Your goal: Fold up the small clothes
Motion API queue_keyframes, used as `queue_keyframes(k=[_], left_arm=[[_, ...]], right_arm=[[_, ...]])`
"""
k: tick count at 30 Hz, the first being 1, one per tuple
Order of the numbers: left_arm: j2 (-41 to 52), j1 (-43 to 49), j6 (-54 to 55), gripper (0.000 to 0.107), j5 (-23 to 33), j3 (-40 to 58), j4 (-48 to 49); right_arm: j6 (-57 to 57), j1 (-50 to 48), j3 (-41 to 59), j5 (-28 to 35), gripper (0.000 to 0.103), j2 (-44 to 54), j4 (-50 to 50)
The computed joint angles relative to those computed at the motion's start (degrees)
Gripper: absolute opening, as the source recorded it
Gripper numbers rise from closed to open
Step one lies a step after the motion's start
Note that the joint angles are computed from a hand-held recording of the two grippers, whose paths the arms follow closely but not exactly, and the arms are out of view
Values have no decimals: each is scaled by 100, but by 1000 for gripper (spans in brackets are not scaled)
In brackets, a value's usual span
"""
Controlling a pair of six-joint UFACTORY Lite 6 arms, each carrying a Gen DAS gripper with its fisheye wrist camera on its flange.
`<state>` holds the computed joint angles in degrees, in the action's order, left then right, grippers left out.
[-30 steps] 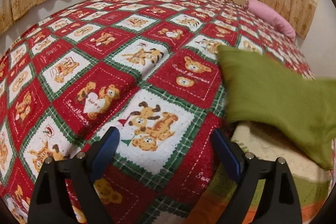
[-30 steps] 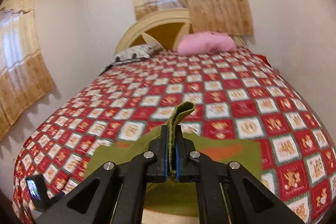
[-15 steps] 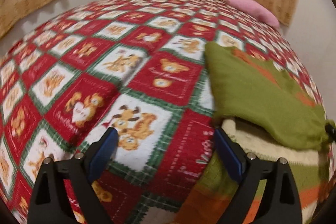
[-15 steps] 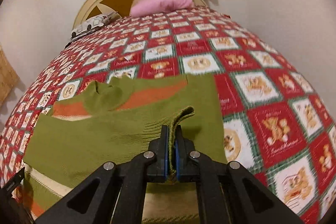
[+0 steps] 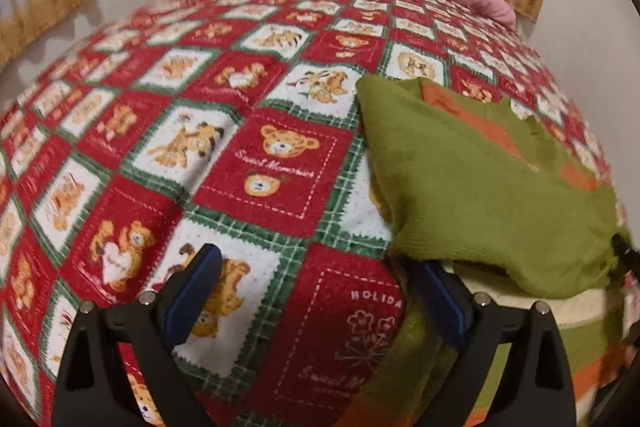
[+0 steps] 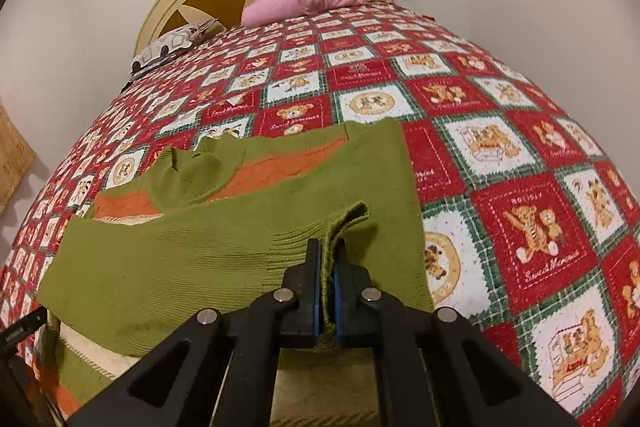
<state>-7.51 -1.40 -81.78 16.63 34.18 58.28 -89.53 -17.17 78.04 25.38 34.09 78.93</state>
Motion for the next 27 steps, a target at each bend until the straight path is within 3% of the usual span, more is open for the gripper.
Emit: queue_keyframes(k=[3, 5, 8, 9, 10, 12, 14, 16, 18, 20, 22, 24, 27], left_arm=[[383, 72, -253, 99, -50, 194, 381], [568, 23, -95, 100, 289, 438, 264], [684, -694, -937, 90, 1869, 688, 836], [801, -801, -1261, 51, 2448, 676, 1298], [824, -710, -1345, 36, 2787, 626, 1533], [629, -400, -1019, 44, 2746, 600, 1286], [379, 426, -190, 57, 1766, 553, 370], [43, 1157, 331, 59, 677, 324, -157], [-340, 1255, 700, 60, 221, 136, -342], [-366, 804, 701, 72, 309, 334, -174], [-299, 359, 394, 86, 332, 487, 227], [-248, 11, 260, 90, 283, 654, 402], [444, -678, -562, 91, 764, 1195, 679]], right_arm=[[6, 18, 12, -40, 4, 60, 0], [4, 20, -15, -51, 4, 49, -2], [17, -51, -86, -122, 4, -78, 137], [-106, -95, -143, -95, 4, -130, 277], [-226, -92, -210, -192, 4, -176, 384], [53, -104, -85, -173, 4, -34, 74], [652, -86, 190, -104, 4, 230, -513], [878, -99, 348, -11, 5, 332, -720], [1199, -107, 454, 76, 5, 347, -1057], [1119, -288, 497, 406, 6, 373, -866], [518, -757, -23, 622, 7, -163, 189], [-305, -998, -557, 515, 7, -761, 991], [-370, -1026, -756, 756, 7, -1110, 572]])
